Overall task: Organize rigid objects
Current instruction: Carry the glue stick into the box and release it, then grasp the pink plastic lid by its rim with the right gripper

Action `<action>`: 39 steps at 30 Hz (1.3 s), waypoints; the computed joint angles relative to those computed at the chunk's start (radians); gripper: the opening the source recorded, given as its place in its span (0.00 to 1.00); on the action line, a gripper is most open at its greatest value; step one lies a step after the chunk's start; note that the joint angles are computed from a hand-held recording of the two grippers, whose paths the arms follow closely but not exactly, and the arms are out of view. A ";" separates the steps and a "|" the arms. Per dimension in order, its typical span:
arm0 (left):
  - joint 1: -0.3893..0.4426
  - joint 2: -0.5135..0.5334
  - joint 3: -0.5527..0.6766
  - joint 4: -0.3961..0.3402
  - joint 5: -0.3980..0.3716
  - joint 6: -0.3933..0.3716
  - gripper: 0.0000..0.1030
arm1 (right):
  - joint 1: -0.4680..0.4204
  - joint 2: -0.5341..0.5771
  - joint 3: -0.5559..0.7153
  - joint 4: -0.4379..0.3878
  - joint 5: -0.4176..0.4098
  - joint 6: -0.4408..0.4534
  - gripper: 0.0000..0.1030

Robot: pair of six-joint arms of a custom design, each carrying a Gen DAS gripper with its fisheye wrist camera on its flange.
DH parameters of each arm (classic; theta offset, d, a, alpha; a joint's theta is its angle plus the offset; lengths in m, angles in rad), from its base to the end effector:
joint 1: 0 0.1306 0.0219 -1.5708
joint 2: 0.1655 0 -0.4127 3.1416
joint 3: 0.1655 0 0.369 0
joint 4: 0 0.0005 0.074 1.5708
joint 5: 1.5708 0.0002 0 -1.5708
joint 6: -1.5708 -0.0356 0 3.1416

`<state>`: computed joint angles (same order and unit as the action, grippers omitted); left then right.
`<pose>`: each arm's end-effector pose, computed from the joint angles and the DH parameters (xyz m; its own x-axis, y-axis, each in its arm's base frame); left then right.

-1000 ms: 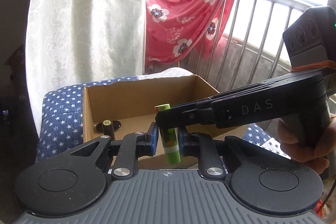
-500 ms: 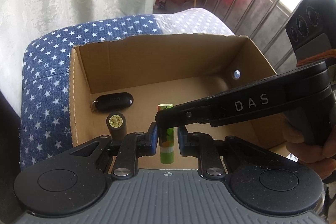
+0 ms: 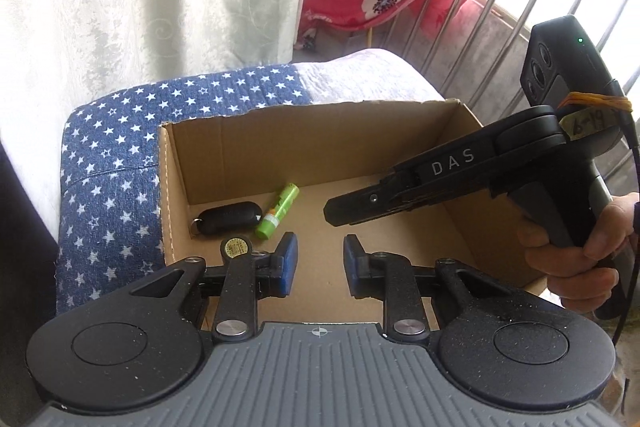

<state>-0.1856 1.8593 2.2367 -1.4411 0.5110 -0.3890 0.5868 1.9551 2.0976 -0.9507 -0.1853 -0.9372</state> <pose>0.5832 -0.1277 0.5455 -0.6454 0.4578 -0.6115 0.6908 0.6915 -0.2114 0.5612 0.3804 0.4559 -0.8805 0.3658 -0.3016 0.1003 0.7655 0.6356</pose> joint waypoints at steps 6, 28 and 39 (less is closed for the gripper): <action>0.053 -0.149 -0.157 0.098 0.088 -0.025 0.29 | 0.042 -0.164 -0.171 0.106 0.091 -0.001 0.19; 0.147 -0.566 -0.912 0.349 0.204 -0.245 0.32 | 0.386 -0.399 -0.627 0.238 0.539 -0.097 0.32; 0.032 -0.624 -1.029 0.469 0.058 -0.275 0.36 | 0.401 -0.347 -0.608 0.197 0.592 -0.061 0.32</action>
